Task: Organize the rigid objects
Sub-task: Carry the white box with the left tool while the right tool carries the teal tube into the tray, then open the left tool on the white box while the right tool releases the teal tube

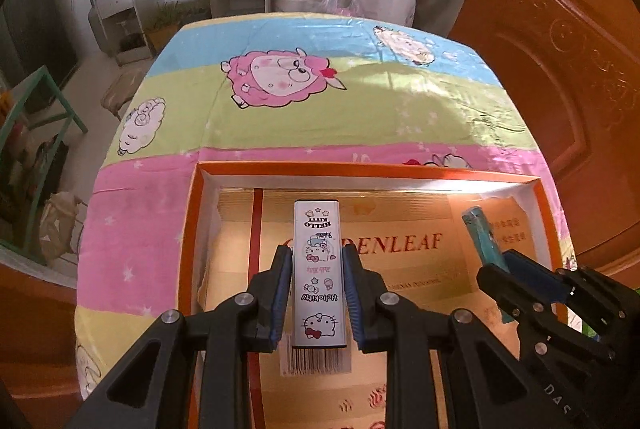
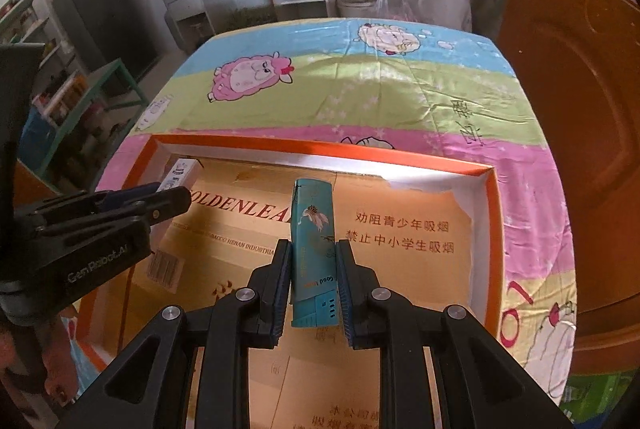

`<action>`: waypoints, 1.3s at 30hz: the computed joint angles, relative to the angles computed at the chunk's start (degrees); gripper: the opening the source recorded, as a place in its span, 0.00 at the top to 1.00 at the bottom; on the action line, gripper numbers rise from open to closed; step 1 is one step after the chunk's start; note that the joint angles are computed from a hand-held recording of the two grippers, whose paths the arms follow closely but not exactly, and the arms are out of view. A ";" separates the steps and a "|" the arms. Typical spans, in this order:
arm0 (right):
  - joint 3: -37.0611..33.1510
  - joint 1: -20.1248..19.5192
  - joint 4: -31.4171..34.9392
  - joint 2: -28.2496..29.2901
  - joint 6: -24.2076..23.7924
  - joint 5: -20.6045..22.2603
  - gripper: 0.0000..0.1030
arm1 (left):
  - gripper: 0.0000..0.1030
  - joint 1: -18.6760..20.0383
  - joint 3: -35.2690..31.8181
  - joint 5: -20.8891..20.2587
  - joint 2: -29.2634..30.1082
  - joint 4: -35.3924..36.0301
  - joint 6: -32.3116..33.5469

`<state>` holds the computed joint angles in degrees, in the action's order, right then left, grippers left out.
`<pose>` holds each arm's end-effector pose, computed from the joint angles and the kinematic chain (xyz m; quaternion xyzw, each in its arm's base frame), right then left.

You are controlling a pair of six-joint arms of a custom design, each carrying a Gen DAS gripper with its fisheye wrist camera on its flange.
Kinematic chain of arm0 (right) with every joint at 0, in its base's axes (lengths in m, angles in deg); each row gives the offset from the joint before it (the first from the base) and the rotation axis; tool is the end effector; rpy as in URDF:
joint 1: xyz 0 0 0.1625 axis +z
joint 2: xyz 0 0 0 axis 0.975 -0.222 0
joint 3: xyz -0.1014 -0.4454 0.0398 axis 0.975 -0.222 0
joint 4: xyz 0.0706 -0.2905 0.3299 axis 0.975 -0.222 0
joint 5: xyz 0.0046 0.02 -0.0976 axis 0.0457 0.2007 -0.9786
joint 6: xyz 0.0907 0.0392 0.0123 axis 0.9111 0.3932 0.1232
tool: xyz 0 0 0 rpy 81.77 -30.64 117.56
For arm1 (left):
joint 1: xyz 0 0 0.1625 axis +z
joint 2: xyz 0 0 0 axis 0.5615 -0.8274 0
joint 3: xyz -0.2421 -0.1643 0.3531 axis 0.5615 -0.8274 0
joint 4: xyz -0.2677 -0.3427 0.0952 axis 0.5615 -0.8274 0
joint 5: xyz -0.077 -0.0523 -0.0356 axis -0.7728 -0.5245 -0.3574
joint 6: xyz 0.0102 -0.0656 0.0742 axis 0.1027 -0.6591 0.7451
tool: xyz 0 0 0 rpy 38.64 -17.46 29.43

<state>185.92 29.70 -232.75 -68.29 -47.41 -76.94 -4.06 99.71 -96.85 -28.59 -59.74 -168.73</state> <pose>0.2107 -0.3730 0.1457 0.3338 -0.9133 0.0961 0.2124 -0.2080 -0.3576 0.1401 -0.0811 0.8869 -0.2792 0.3590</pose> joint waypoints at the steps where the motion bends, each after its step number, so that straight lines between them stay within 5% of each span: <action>1: -0.16 -0.15 -0.08 0.31 -0.03 0.07 0.78 | 0.75 0.40 -0.02 0.10 0.12 -0.26 0.35; 30: -0.25 -0.43 -6.59 5.59 -2.72 -2.42 0.77 | 0.74 3.21 2.08 3.06 1.93 -8.07 5.30; 39: 1.55 0.18 -10.14 4.18 -6.25 -2.95 0.56 | 0.53 2.03 3.88 2.77 -0.29 -12.88 9.80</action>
